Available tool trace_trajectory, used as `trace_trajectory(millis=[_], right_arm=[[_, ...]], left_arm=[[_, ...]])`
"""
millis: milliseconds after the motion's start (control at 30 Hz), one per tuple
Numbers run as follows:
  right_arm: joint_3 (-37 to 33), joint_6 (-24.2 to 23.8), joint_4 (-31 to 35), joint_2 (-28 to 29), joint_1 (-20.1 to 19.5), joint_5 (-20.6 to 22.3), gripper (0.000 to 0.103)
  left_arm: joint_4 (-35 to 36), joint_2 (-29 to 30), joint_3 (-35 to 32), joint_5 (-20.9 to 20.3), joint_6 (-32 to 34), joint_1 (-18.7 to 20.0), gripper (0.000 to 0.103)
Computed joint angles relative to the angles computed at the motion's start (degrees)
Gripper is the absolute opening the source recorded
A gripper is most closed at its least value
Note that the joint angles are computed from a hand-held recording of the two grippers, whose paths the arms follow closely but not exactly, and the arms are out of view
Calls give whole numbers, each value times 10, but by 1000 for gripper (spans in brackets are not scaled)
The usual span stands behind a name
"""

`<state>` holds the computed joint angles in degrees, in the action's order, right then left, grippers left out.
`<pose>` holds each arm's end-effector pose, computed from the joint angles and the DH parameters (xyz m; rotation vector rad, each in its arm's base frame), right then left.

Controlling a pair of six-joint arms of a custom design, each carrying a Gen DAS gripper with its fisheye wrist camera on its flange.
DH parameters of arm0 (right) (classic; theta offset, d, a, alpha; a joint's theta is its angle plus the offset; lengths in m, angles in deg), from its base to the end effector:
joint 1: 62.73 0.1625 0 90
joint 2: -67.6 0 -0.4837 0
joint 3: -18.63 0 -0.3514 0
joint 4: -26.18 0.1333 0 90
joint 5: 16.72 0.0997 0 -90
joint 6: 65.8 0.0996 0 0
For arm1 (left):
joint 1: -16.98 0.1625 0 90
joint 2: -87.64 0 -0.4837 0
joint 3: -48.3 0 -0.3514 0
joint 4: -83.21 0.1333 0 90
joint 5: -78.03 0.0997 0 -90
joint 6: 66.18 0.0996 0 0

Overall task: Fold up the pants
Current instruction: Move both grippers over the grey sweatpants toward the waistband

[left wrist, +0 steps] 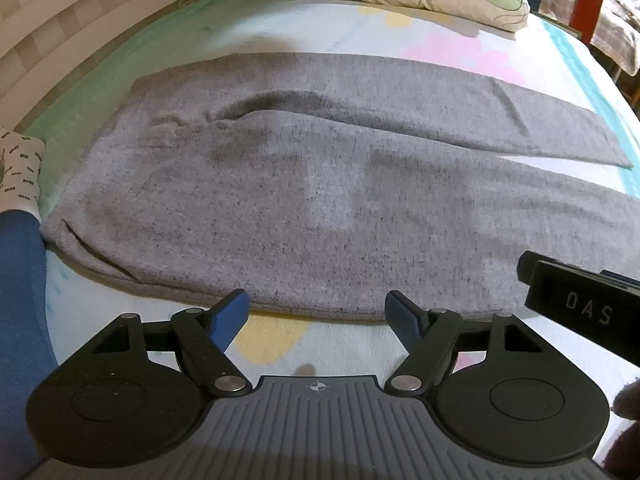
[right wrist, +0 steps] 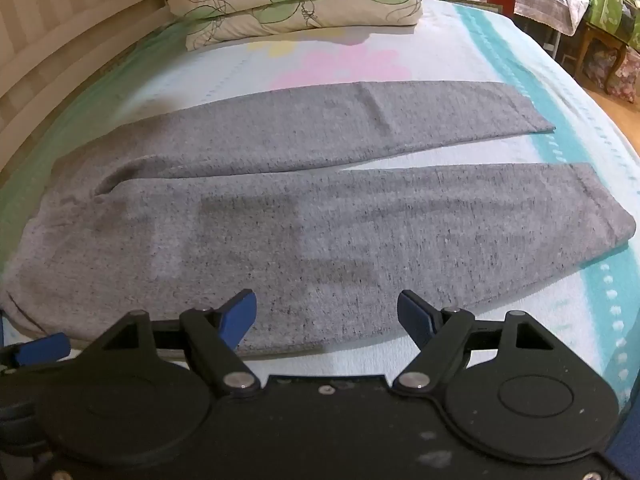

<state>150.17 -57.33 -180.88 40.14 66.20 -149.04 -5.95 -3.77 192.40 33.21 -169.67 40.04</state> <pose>0.3390 -0.3142 -0.0047 0.5454 -2.4185 0.6434 -0.1077 -0.2675 0.2447 -0.2338 2.0762 -0.7617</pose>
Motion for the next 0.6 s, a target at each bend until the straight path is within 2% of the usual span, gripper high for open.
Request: trace_trajectory(millis=[133, 233, 333, 433, 533, 600], right_arm=[[-1, -23, -48, 17, 1, -14, 82], [-1, -76, -123, 40, 1, -29, 82], [-10, -124, -167, 56, -5, -37, 82], [-18, -149, -166, 55, -22, -17, 82], [-25, -175, -149, 42, -51, 21, 81], [-42, -204, -132, 35, -71, 44, 76]], left_arm=[[-1, 4, 4, 8, 7, 1, 70], [-17, -1, 9, 23, 30, 11, 69], [-23, -6, 9, 47, 48, 25, 68], [-65, 13, 2, 94, 92, 62, 66], [-94, 29, -6, 123, 139, 96, 61], [-128, 39, -9, 136, 173, 119, 61]])
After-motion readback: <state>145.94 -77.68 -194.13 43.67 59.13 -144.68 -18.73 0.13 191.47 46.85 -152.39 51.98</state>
